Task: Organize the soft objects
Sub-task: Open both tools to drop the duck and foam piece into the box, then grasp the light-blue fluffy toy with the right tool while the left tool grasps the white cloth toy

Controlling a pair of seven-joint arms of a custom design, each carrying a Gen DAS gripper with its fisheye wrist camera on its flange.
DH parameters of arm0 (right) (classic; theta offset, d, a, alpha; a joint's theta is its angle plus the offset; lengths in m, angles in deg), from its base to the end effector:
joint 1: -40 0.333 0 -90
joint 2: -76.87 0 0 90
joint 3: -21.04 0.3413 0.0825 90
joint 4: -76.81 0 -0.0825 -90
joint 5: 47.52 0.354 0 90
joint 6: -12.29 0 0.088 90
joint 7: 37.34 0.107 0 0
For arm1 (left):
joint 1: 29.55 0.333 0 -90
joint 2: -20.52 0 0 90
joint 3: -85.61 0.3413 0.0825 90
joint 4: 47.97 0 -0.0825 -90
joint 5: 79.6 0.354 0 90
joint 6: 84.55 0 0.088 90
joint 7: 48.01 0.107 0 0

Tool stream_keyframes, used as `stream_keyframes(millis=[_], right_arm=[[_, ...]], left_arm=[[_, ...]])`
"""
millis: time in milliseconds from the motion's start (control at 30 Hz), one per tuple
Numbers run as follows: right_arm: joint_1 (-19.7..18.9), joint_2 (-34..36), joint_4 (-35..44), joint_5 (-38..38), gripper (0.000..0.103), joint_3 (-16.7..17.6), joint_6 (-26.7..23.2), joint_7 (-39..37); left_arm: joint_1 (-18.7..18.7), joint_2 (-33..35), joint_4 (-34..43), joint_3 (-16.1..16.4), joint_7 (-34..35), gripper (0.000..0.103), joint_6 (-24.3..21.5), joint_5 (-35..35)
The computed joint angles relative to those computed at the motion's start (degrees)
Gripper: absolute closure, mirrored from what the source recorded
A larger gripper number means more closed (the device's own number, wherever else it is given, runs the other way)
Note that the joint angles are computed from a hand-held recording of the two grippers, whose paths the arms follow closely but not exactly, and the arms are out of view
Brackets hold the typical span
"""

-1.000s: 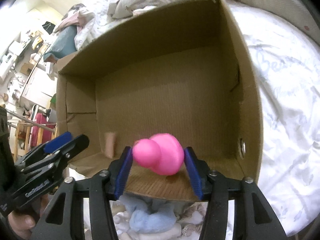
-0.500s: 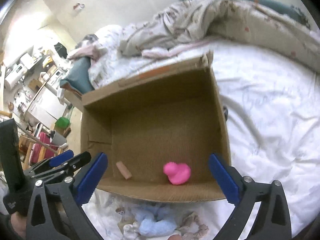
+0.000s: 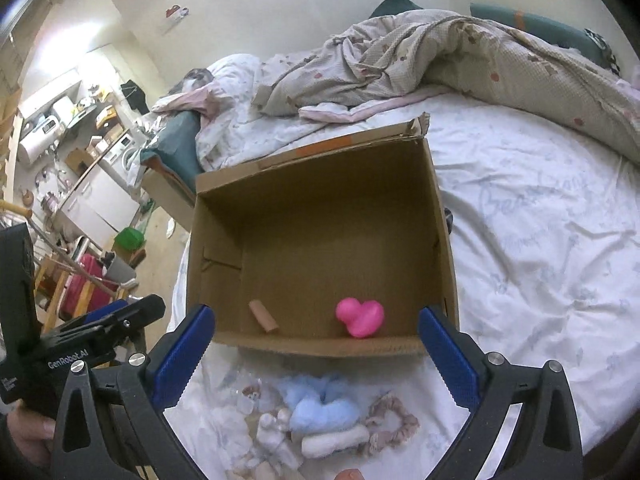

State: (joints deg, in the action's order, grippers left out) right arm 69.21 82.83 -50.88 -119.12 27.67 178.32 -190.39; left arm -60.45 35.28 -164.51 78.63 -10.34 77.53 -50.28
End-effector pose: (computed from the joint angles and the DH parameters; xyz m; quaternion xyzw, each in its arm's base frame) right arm 0.4005 0.3575 0.4075 -0.5631 0.7393 -0.1276 0.3466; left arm 0.4718 -0.3920 0.4204 -0.6131 0.7352 -0.2608 0.1248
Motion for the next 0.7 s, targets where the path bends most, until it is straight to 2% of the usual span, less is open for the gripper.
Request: stream_keyframes(millis=[367,700], right_arm=[[1.3,-3.0,-4.5,4.2,0.0,2.4,-1.1,0.8],[1.7,-2.9,-7.1,9.0,0.0,3.0,1.5,0.9]], left_arm=[[1.0,-4.3,-6.3,-2.4,-1.9,0.006,-2.0,1.0],[2.5,-6.4,-10.3,-4.3,-4.7,0.006,-3.3,2.5]])
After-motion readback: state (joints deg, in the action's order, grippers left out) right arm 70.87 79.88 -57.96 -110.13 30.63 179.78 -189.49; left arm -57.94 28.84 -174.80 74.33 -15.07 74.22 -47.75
